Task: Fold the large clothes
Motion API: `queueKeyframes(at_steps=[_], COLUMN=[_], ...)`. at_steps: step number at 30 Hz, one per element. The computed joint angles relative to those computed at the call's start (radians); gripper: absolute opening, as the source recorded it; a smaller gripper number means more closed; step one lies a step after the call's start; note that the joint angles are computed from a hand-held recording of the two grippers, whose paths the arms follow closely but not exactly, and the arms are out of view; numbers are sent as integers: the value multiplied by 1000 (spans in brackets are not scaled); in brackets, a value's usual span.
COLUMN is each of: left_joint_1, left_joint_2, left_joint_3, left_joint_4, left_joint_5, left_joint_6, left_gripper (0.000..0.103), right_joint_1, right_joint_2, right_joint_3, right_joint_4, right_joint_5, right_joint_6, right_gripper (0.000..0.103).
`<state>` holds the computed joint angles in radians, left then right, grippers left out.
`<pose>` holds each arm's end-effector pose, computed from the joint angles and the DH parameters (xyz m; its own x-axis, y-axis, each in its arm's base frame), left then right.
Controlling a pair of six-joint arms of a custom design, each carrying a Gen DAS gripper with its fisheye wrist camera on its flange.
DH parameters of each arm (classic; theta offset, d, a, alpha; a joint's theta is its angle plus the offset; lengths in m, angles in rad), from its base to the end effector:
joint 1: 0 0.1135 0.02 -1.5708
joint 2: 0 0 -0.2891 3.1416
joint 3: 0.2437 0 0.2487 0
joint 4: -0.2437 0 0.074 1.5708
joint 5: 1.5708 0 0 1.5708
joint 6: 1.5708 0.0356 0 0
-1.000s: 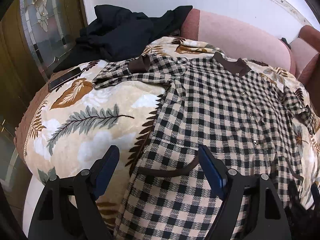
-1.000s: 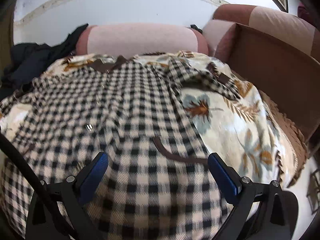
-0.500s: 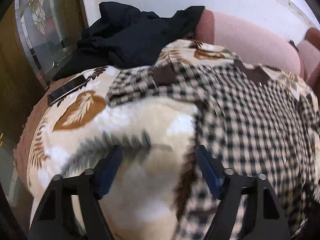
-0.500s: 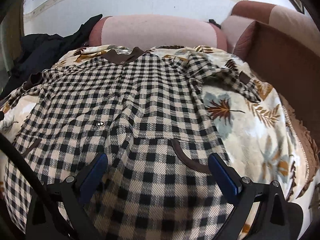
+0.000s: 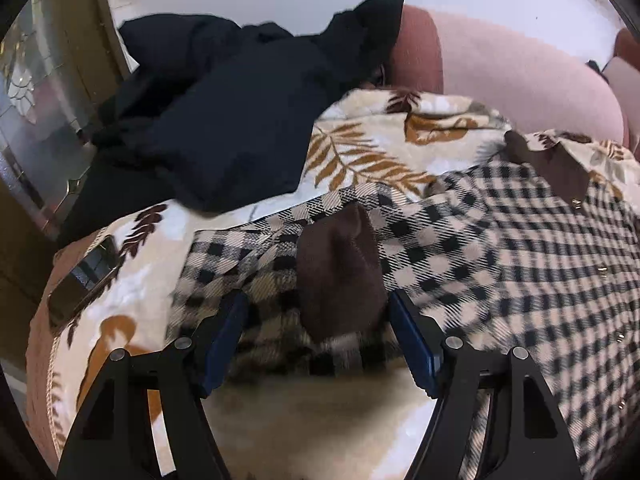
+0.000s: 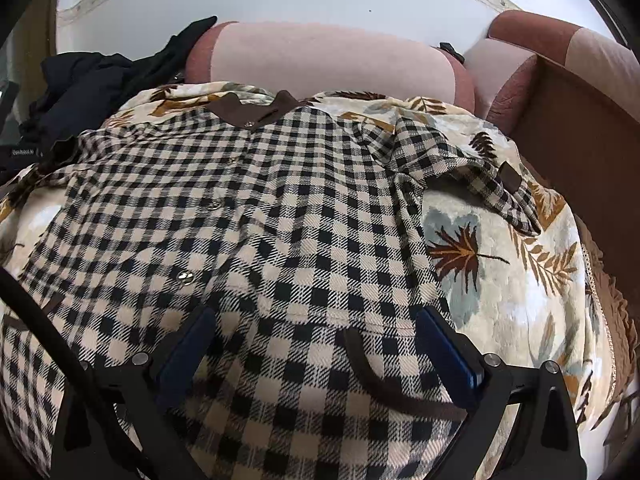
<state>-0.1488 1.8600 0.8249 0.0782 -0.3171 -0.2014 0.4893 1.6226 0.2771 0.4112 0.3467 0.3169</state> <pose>0.3373 -0.0393 0.1255 -0.7847 -0.0746 -0.6154 -0.1977 0.9710 0.1345 0.1922 0.0886 0.0939 -0.7567 -0.0709 -0.6499 -0.0294 0.9968 -0.0744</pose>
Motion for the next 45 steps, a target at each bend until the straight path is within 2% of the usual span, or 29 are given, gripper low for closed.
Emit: queueKeyframes(at_steps=[1,2,3,4,7,13,16,18,20,22,27,31,35,39,42,45], left_joint_1=[13,31,53,88,172,393,462,494,489,432,185,-95,-311,-470,-536,-586], left_joint_2=[26,47,64,81,47,-105,-165,-205,-247,-283,-328,-236,-19,245,417,540], left_joint_3=[22,40,58,92,76,84,111,118,104,84,74,180,399,705,928,1088], left_joint_4=[-7,-15,-29,-75,-53,-101,-147,-178,-192,-196,-234,-272,-294,-367,-432,-503], left_joint_5=[12,30,54,86,109,11,-102,-101,-92,-124,-114,-116,-29,25,98,138], left_joint_6=[5,8,10,-2,-37,-82,-77,-92,-98,-93,-147,-249,-341,-388,-402,-393], left_gripper=[70,52,17,10,10,9,7,7,7,6,6,6,6,6,7,9], right_joint_1=[-5,-9,-10,-13,-21,-50,-67,-76,-86,-97,-149,-210,-289,-416,-528,-613], right_joint_2=[15,32,39,46,47,28,6,-17,-46,-70,-129,-160,-167,-164,-136,-104], right_joint_3=[6,14,16,20,23,34,31,20,3,-17,-70,-111,-147,-179,-187,-184], right_joint_4=[1,-1,-2,-7,-16,-29,-33,-32,-29,-22,-2,28,65,100,124,135], right_joint_5=[-6,-12,-14,-15,-14,-18,-34,-47,-62,-75,-131,-198,-276,-367,-445,-505], right_joint_6=[2,6,9,12,11,-1,9,15,15,14,8,-4,-31,-79,-119,-146], right_gripper=[102,102,102,102,102,102,102,102,102,102,102,102,102,102,102,102])
